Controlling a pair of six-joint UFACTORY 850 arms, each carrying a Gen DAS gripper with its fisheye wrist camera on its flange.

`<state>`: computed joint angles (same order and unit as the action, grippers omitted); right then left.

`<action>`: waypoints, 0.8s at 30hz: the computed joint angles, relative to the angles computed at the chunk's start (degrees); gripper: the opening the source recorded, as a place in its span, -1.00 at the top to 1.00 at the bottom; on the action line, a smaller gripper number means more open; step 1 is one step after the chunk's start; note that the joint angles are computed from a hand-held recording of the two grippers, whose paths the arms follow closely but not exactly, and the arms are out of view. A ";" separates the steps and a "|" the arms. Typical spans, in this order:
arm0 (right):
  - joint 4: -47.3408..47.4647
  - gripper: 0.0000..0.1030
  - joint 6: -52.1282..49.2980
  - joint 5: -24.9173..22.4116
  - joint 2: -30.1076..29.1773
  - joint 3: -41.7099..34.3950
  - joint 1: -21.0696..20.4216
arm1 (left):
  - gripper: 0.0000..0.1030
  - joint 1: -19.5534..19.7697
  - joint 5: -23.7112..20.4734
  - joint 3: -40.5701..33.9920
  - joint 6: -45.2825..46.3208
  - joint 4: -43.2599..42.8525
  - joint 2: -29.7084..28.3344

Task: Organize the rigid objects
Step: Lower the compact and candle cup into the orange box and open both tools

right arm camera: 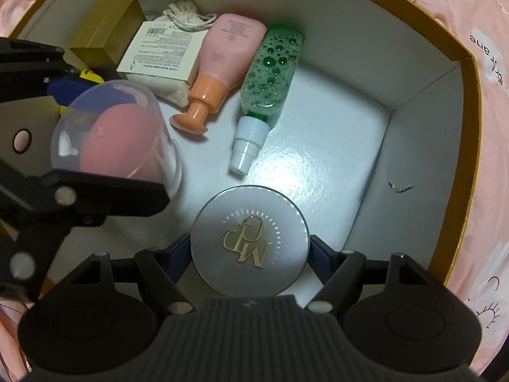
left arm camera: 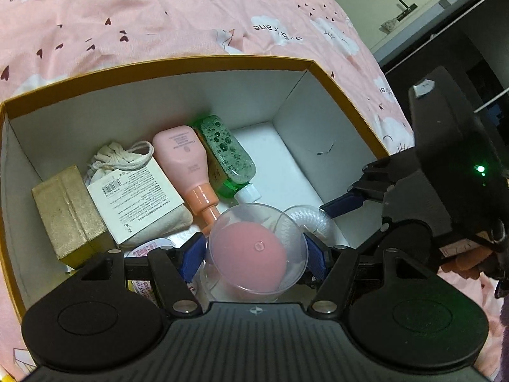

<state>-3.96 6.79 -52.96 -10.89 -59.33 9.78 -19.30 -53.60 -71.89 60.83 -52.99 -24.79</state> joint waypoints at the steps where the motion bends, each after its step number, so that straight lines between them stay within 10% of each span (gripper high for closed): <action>1: 0.29 -0.52 -0.25 0.08 -0.03 -0.11 -0.05 | -0.47 -0.08 -0.08 -0.11 -0.20 0.12 -0.07; 24: -0.12 -0.52 -0.69 1.01 3.08 0.42 0.35 | -0.61 -0.98 -1.22 -2.95 -11.35 7.18 -1.97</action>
